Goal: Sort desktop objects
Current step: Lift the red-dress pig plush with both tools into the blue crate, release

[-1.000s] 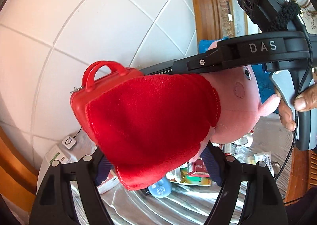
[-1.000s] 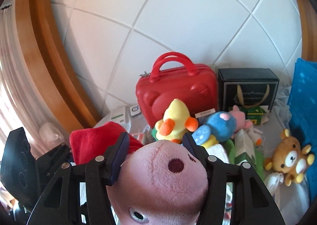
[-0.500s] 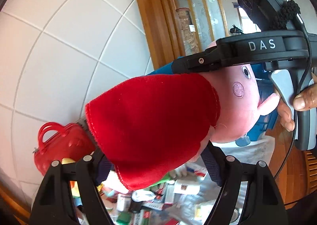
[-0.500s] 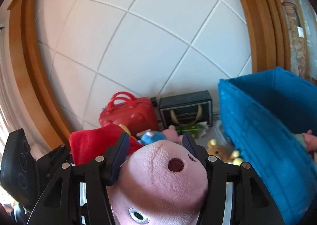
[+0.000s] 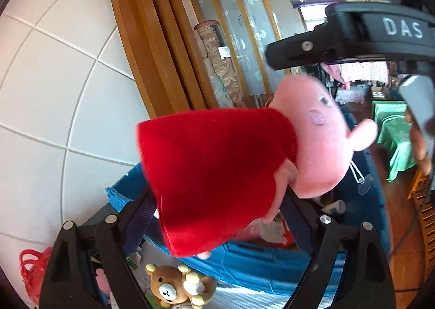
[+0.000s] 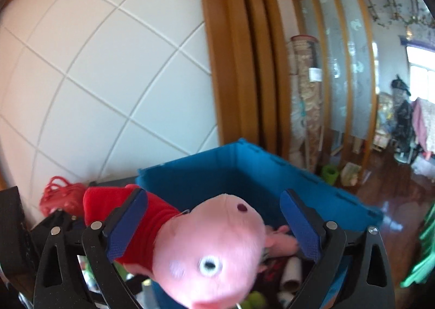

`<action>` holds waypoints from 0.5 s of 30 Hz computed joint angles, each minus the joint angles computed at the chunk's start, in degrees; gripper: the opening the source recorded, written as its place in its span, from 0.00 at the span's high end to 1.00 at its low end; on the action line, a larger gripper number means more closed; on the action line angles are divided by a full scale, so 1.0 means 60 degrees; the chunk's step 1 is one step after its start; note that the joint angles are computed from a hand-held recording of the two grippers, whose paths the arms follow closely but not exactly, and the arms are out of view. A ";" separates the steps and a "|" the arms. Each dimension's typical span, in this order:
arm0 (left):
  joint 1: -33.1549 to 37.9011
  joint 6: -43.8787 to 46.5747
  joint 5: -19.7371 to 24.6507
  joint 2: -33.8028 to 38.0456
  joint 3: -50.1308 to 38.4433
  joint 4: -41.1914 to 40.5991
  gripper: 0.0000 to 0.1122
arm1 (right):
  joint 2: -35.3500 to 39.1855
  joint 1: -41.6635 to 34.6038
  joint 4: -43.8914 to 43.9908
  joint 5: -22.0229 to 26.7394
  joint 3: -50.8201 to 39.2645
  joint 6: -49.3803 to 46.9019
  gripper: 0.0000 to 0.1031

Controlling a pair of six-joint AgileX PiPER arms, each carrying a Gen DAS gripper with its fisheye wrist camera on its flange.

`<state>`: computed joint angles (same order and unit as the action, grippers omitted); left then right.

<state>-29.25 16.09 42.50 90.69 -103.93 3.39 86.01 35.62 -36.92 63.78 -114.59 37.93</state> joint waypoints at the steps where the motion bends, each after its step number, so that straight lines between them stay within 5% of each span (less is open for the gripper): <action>1: -0.0300 -0.0733 0.0060 0.0184 -0.0235 0.0858 0.21 | -0.0106 -0.0306 0.0096 -0.0123 0.0152 0.0026 0.04; 3: -0.0463 -0.1649 0.0285 0.0779 -0.1029 0.1753 0.21 | -0.0456 -0.0818 0.0341 -0.0456 0.0721 0.0179 0.04; 9: 0.0192 -0.1485 0.0438 0.1200 -0.1936 0.0707 0.21 | -0.2060 -0.1237 0.0332 -0.1573 0.3253 0.1113 0.03; 15: -0.0078 -0.2777 -0.0382 0.0030 0.0003 0.1672 0.20 | -0.3403 -0.1047 0.0008 -0.2220 0.5081 0.1856 0.01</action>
<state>-29.72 -0.57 40.21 90.87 -103.91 13.43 65.60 29.34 -36.87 50.46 -84.11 49.07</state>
